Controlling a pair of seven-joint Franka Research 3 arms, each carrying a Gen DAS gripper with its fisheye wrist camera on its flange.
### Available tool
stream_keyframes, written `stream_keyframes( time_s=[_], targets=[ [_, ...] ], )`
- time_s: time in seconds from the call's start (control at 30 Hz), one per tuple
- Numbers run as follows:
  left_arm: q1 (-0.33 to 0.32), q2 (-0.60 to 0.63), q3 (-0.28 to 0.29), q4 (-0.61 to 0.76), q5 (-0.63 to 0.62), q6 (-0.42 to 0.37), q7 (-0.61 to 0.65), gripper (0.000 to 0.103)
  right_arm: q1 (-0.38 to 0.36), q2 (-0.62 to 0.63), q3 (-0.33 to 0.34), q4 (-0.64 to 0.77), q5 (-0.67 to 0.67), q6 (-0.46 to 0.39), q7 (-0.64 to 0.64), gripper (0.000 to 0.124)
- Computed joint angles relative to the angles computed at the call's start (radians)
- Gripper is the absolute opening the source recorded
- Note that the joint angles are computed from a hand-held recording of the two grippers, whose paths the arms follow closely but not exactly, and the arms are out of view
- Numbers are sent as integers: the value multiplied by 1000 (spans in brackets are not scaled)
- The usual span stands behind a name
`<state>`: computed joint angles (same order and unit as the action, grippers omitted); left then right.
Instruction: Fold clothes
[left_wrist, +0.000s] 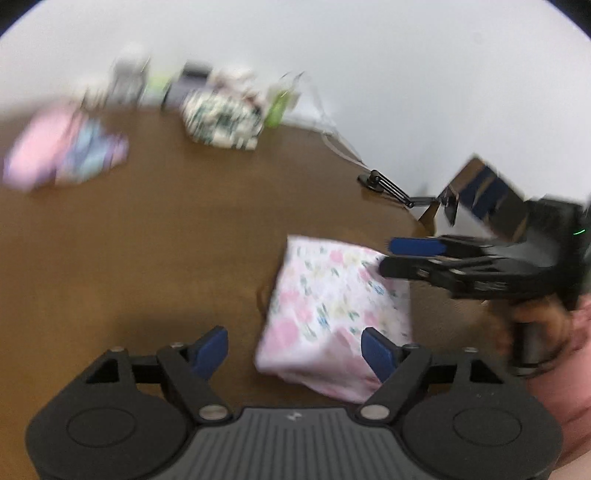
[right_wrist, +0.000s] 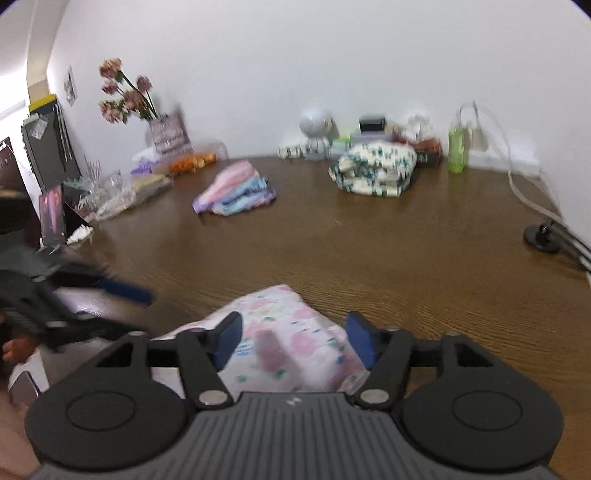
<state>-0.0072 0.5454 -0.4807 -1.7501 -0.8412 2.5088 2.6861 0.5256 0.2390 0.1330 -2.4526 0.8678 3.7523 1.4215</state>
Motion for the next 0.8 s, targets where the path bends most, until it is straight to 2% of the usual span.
stream_keyframes(
  time_s=[0.07, 0.1, 0.2, 0.3, 0.33, 0.37, 0.4, 0.47, 0.67, 0.73, 0.8],
  targets=[
    [6, 19, 18, 32, 11, -104, -106, 83, -84, -10, 8, -17, -167, -65, 121, 83],
    [8, 31, 23, 49, 12, -143, -143, 83, -138, -11, 18, -24, -277, -94, 202, 85],
    [-10, 58, 41, 80, 35, -196, -237, 84, -257, -2, 44, -14, -493, -176, 380, 86],
    [-15, 87, 40, 106, 47, -221, -277, 82, -317, 5, 69, -17, -620, -196, 495, 79],
    [-17, 90, 38, 107, 49, -212, -277, 76, -321, 5, 72, -22, -641, -192, 522, 69],
    [-20, 92, 36, 109, 52, -202, -277, 66, -316, 6, 71, -28, -650, -183, 542, 58],
    [-23, 96, 34, 112, 59, -186, -266, 61, -297, 6, 62, -32, -637, -176, 551, 54],
    [-32, 105, 33, 121, 76, -148, -252, 43, -226, 0, 30, -42, -551, -168, 540, 41],
    [-50, 150, 18, 172, 159, -22, -210, 36, -63, -14, 1, -73, -287, -121, 509, 30],
    [-56, 168, 6, 188, 200, 20, -181, 35, -2, 1, -5, -52, -181, -106, 465, 29],
    [-61, 182, -9, 193, 243, 70, -142, 35, 80, 21, -30, -6, -25, -103, 348, 29]
  ],
)
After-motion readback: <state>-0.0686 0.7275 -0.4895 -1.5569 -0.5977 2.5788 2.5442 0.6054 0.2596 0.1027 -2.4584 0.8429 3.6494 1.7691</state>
